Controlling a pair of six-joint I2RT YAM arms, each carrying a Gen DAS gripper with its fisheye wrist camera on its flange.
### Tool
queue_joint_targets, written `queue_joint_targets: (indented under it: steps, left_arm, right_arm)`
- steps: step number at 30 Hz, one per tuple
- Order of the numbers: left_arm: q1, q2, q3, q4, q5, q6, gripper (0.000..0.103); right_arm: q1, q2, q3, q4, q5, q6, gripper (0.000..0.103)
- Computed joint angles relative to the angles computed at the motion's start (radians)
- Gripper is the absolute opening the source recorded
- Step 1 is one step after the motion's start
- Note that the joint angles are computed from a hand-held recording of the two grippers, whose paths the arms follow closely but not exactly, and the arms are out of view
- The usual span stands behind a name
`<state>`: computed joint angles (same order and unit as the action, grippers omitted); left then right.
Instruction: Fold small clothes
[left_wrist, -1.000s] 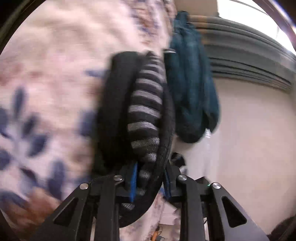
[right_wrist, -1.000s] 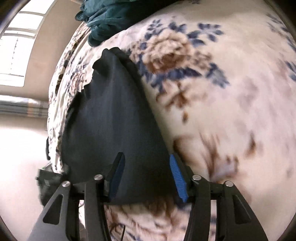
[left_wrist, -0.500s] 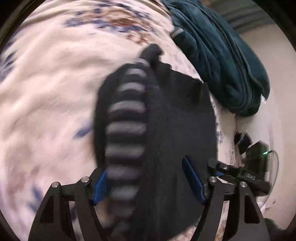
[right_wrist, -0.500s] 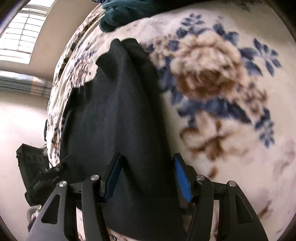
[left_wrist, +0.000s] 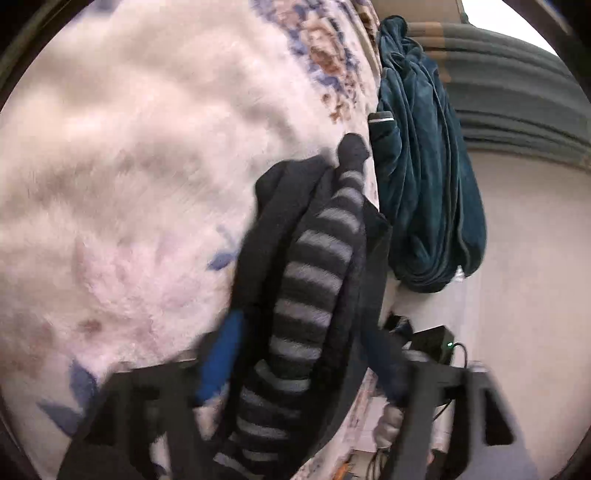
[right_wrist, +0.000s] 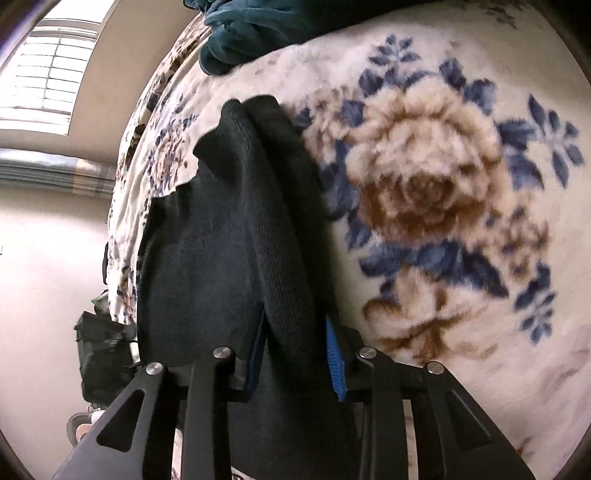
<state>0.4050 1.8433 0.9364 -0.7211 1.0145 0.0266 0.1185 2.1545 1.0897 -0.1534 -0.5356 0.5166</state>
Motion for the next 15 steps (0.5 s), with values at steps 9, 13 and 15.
queue_joint_targets:
  steps: [9,13,15]
  left_arm:
    - [0.003,-0.493,-0.146,-0.215,-0.258,0.116,0.098]
    - [-0.029,-0.794,-0.302,-0.272,-0.230,-0.062,0.098]
    - [-0.102,-0.942,-0.415,-0.206,-0.244,-0.266,0.098]
  right_arm:
    - [-0.069,0.034,0.077,-0.018,-0.087,-0.047,0.084]
    - [-0.065,0.117,0.240,-0.191,-0.072,-0.167,0.085]
    - [-0.071,0.180,0.322,-0.243,-0.109,-0.195,0.085]
